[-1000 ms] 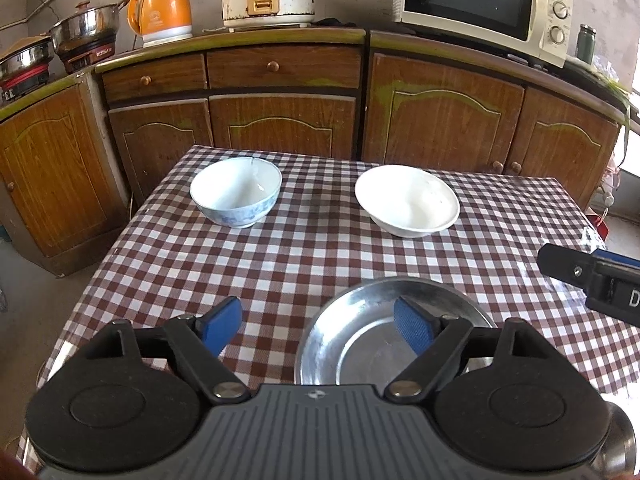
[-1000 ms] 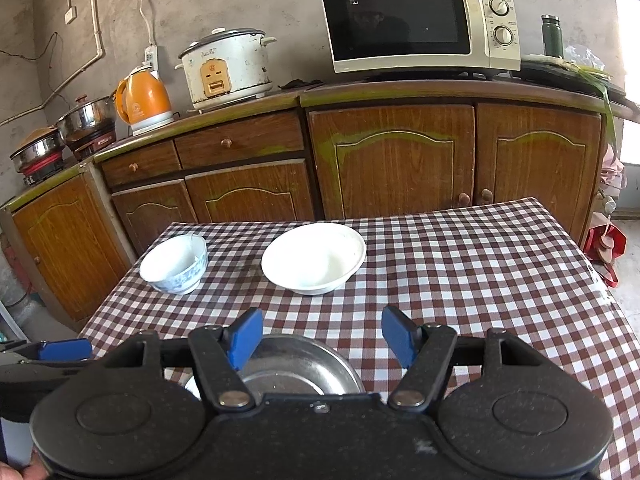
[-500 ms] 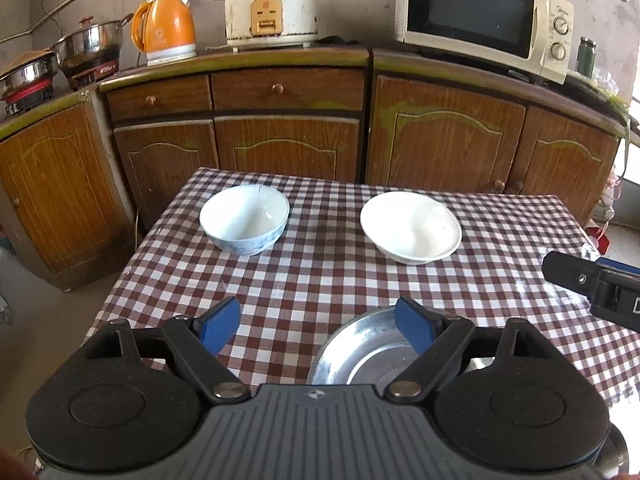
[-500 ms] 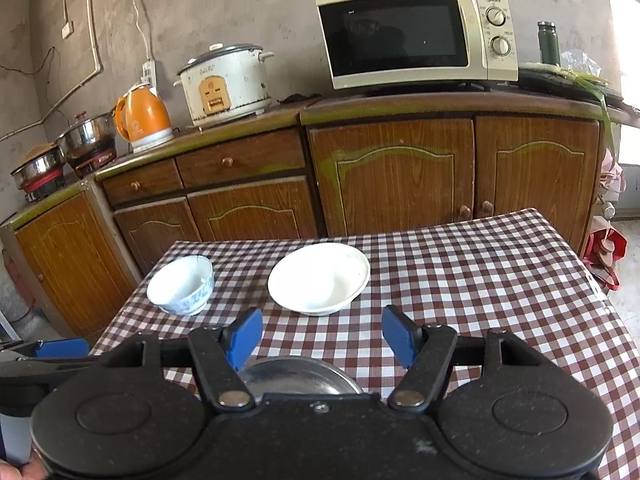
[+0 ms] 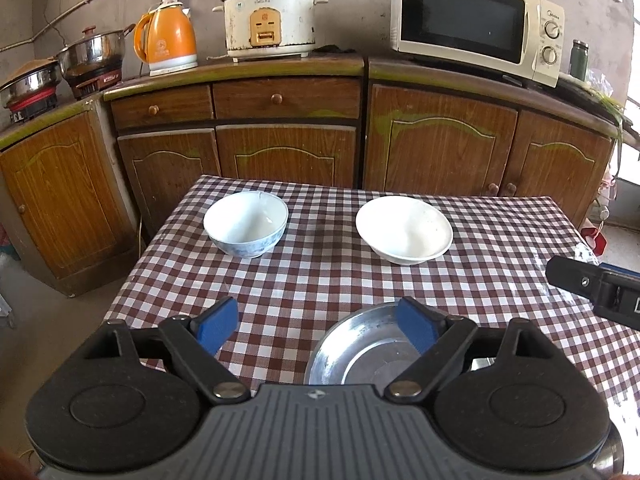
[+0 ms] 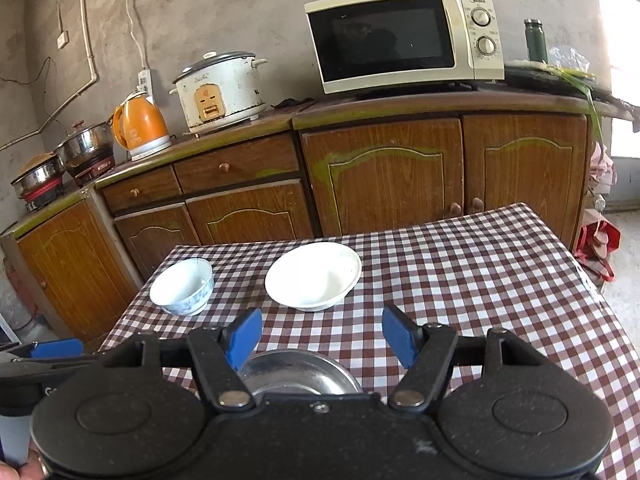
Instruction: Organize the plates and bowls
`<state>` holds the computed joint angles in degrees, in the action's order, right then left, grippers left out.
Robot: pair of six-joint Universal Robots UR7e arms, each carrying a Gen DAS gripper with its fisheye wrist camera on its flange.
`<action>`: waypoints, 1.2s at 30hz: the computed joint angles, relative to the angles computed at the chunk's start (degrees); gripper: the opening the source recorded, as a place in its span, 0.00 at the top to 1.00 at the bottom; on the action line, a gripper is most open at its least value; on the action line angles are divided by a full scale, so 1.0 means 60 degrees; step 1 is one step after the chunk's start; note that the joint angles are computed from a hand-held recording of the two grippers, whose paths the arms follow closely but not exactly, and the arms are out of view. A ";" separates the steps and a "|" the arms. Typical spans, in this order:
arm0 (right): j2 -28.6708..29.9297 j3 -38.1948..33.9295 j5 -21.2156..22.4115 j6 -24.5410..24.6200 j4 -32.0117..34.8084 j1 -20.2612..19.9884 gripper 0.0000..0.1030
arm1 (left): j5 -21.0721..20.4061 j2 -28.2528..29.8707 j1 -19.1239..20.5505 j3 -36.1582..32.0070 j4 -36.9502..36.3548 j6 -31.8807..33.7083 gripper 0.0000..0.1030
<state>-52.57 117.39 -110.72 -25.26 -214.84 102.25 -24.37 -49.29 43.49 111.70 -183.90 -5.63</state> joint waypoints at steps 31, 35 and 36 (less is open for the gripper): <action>0.0620 -0.1800 -0.0053 0.0090 0.1144 -0.0286 0.23 | -0.0244 0.0931 0.0623 -0.1832 -0.0500 0.1698 0.13; 0.0719 -0.1955 -0.0051 0.0018 0.1231 -0.0299 0.23 | -0.0231 0.1056 0.0699 -0.2056 -0.0497 0.1828 0.13; 0.0750 -0.2000 -0.0056 -0.0012 0.1255 -0.0303 0.23 | -0.0225 0.1094 0.0723 -0.2109 -0.0485 0.1850 0.13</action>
<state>-48.07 105.39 -111.05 -25.33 -207.31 100.43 -25.72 -42.73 47.84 99.04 -186.81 5.47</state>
